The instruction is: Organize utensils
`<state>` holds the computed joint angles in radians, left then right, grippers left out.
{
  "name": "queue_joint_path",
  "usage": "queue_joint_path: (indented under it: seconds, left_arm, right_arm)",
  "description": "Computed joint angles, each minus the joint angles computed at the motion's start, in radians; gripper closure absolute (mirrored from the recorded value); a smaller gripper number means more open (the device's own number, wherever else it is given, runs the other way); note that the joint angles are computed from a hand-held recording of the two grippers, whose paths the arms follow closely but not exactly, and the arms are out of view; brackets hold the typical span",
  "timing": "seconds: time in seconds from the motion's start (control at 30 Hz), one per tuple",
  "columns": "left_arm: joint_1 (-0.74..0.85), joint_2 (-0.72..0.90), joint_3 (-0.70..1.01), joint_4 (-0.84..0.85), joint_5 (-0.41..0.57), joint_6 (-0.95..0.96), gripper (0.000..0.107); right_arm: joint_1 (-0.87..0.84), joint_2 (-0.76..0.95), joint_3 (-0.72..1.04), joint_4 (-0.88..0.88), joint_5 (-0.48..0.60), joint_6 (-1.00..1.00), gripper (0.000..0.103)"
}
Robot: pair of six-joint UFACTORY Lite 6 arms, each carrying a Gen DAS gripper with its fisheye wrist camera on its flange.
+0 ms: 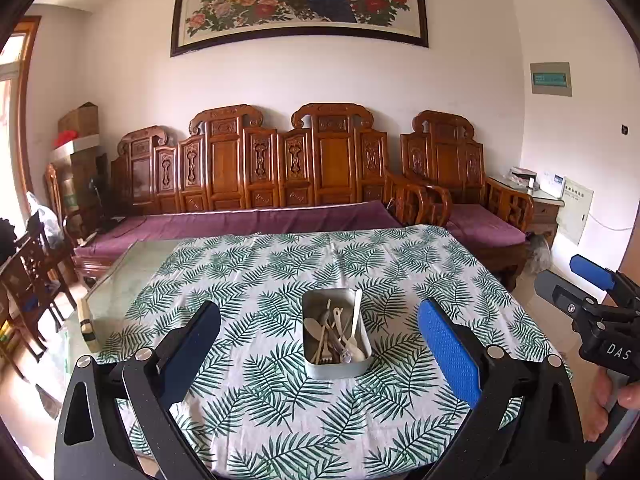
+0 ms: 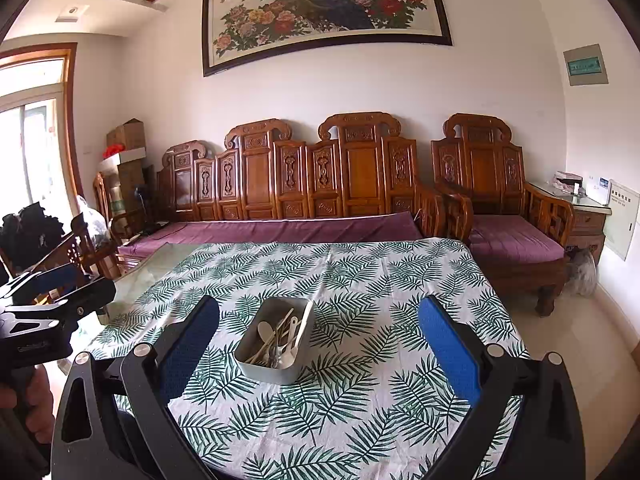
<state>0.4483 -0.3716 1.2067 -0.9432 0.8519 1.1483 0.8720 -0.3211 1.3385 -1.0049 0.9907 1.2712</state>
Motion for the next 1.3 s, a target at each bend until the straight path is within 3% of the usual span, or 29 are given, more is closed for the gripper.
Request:
queue_joint_path:
  seconds: [1.3]
  left_arm:
    - [0.005,-0.032,-0.007,-0.006,0.014,-0.014,0.012]
  right_arm:
    - [0.024,-0.006,-0.005,-0.010,0.011,0.019,0.003]
